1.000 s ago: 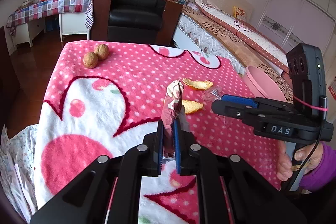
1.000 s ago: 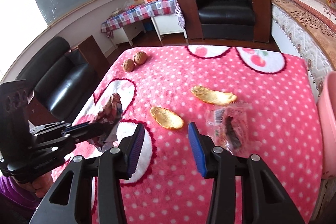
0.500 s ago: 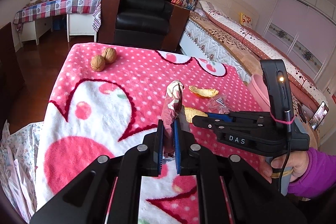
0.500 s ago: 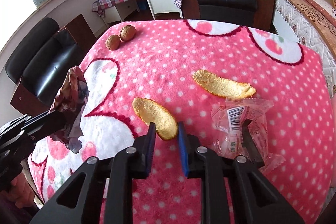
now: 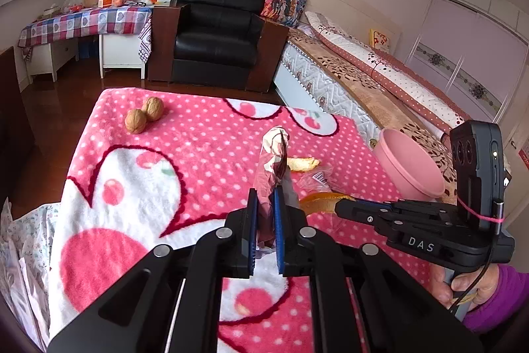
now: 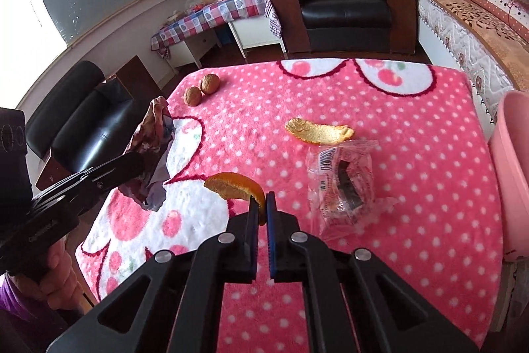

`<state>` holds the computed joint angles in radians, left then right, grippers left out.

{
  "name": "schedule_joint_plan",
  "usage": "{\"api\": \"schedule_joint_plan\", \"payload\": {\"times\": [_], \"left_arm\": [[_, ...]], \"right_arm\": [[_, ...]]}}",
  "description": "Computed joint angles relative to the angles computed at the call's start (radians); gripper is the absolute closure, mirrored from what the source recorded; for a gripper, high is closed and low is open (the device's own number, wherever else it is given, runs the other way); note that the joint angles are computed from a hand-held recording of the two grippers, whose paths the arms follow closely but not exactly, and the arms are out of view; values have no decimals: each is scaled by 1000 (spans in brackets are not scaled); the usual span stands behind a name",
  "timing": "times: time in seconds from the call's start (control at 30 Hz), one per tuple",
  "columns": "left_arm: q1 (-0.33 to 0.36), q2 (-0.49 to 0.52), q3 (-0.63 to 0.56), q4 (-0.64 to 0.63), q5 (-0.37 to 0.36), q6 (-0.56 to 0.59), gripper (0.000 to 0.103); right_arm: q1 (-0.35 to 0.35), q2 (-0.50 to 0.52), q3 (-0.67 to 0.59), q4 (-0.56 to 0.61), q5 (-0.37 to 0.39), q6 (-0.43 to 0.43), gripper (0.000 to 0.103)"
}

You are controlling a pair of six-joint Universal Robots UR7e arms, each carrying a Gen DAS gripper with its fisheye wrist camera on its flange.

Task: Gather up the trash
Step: 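Carry foil wrapper and orange peel over the pink bucket with both grippers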

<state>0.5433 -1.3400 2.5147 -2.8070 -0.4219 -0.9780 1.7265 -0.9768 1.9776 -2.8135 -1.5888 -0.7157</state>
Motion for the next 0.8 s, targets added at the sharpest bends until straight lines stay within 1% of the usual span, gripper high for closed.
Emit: {"api": "schedule_joint_plan", "payload": {"times": [0.23,0.3,0.47,0.63,0.8], "left_arm": [[16,129,-81,-224,-28,200,94],[26,175,-116,-292,-48,266,94],[53,277,-208,-416,-105,405,94],[87,377,-322,-489,-167,535,94],[121,459,-433,-522,-235,623,94]], "right_arm": [[-52,-82,19,-31,31,37,99],[-68,-97,18,-50,31,48,99],[-110,-129,6,-109,39,77,99],[-152,-147,-20,-179,31,107,99],[-188,-144,-56,-245,7,118,99]]}}
